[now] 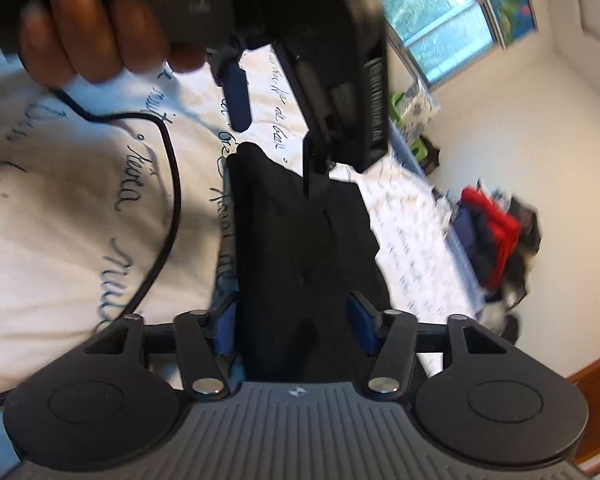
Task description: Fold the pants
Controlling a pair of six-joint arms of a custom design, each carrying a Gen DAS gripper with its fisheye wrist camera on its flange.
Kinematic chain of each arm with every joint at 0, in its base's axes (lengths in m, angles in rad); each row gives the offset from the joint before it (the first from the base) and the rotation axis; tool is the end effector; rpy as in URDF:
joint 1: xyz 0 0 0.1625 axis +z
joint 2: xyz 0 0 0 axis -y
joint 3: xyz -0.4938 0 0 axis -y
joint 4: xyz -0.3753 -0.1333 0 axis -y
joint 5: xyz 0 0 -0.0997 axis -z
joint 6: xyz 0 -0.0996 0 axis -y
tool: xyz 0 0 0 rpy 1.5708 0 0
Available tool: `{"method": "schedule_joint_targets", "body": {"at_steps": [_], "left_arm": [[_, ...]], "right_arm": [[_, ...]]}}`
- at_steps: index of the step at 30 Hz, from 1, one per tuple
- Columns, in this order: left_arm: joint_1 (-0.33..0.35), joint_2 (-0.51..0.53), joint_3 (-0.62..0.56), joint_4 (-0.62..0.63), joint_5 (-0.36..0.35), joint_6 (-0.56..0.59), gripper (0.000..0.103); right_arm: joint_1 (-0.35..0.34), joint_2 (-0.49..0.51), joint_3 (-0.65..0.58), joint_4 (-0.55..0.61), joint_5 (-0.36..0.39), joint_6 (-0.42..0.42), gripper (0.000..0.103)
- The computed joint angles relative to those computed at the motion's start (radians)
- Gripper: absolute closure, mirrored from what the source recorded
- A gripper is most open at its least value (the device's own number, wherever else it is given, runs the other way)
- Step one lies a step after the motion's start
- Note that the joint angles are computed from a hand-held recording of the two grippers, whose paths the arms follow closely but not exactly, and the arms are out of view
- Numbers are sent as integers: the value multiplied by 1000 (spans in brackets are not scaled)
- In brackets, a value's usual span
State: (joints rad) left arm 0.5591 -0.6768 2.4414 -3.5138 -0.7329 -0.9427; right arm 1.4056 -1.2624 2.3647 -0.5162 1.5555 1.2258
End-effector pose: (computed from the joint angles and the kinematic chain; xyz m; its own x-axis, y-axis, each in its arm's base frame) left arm -0.2483 -0.3999 0.0556 -0.9493 -0.1302 -0.2862 0.1126 0.7090 -0.6961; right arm 0.0759 -0.3646 0.1600 0.2487 -0.5648 0.7869 -0.9609 -0.0416 0.2738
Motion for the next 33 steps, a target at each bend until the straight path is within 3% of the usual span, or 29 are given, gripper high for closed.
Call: {"method": "schedule_joint_targets", "body": {"at_steps": [4,6,12,15,17,20,22,24,26,29,31,33], "left_arm": [[78,23,38,-244,-214,-23,16],[114,49,43,-346,-287,-44,15],[175,118,-5,-505,-389,-13,13],[212,138,-55,-518,-429,1,14],[232,145,-88,-510,-440,8,15],[254,139,-123,-473,-443,21,17],[259,136,-133,-457,-438,39,20],[259,129,-141,-422,-422,50,27],[251,123,-147,-378,-392,64,39],[234,115,-148,-317,-337,72,58],[228,113,-154,-285,-308,73,67],[220,112,-155,-267,-281,79,72]], "right_arm": [[-12,54,-1,-52,-31,-88,78],[-17,57,-7,-45,-47,-72,84],[13,15,-155,276,-50,319,88],[12,-3,-215,396,-81,457,88],[10,-7,-252,477,-87,513,88],[42,15,-337,688,-4,526,87],[30,-6,-364,795,-63,548,87],[10,-26,-398,856,-140,644,87],[3,-18,-436,857,-160,766,87],[23,42,-479,794,-33,863,87],[39,98,-510,792,55,866,87],[41,119,-507,770,86,850,88]]}}
